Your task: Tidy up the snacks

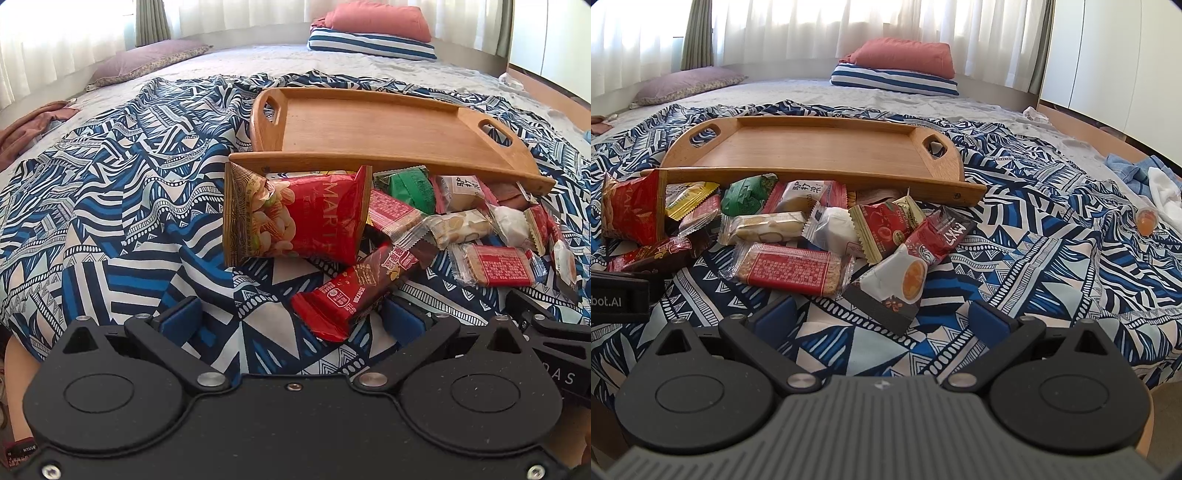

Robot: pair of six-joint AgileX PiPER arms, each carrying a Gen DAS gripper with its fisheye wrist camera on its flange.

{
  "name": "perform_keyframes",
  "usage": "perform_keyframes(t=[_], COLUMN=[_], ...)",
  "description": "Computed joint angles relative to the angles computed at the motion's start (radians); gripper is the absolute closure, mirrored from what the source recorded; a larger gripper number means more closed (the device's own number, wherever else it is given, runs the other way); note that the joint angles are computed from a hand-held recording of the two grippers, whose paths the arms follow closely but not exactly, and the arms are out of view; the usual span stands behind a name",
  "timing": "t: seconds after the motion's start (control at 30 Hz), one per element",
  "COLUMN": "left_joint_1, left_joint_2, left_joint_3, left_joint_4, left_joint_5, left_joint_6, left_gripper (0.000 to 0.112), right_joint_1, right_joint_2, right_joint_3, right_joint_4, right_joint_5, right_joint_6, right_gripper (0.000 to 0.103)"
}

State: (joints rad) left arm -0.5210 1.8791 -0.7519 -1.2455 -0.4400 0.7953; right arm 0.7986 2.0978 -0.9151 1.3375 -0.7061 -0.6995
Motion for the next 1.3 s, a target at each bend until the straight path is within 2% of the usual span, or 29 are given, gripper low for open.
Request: perform_keyframes(t=[0.13,0.37,0.5,0.7,0.83,0.9,0.97,1.03,1.1,1.2,1.3], left_joint_1=[0.007,-0.004,0.002,-0.003,-0.009,-0.009,-0.007,-0.003,-0.001,-0.001,-0.002], left_joint_2=[-0.003,0.005,0.001,0.003,0.007,0.007,0.005,0.002,0.0,-0.007,-0.019], left_joint_3=[0.003,0.0,0.013,0.01,0.017,0.022,0.021,0.014,0.007,-0.001,0.007], left_joint_4=[0.014,0.008,0.057,0.041,0.065,0.083,0.079,0.056,0.029,-0.005,0.014], left_joint_5=[0.011,-0.006,-0.004,-0.01,-0.025,-0.03,-0.023,-0.011,-0.003,0.003,0.003], left_joint_6=[-0.005,0.0,-0.046,-0.026,-0.054,-0.073,-0.071,-0.046,-0.015,0.022,0.007], left_gripper=[0.009,0.009,0.009,0.009,0.009,0.009,0.009,0.009,0.009,0.009,0.009], right_joint_1=[-0.009,0.002,-0.018,-0.015,-0.009,-0.014,-0.022,-0.013,0.014,0.04,0.023], right_joint_2=[-0.011,0.0,-0.014,-0.015,-0.013,-0.017,-0.021,-0.006,0.018,0.042,0.016], right_joint_3=[-0.007,-0.006,-0.034,-0.042,-0.069,-0.04,0.014,0.05,0.065,0.073,0.046], right_joint_4=[0.021,0.009,0.09,0.115,0.186,0.114,-0.026,-0.122,-0.152,-0.154,-0.093], right_joint_5=[0.021,-0.006,0.041,0.038,0.034,0.038,0.031,-0.017,-0.084,-0.138,-0.081], right_joint_6=[-0.03,-0.026,-0.092,-0.123,-0.194,-0.123,0.036,0.145,0.2,0.263,0.158], right_gripper=[0.0,0.0,0.0,0.0,0.0,0.0,0.0,0.0,0.0,0.0,0.0])
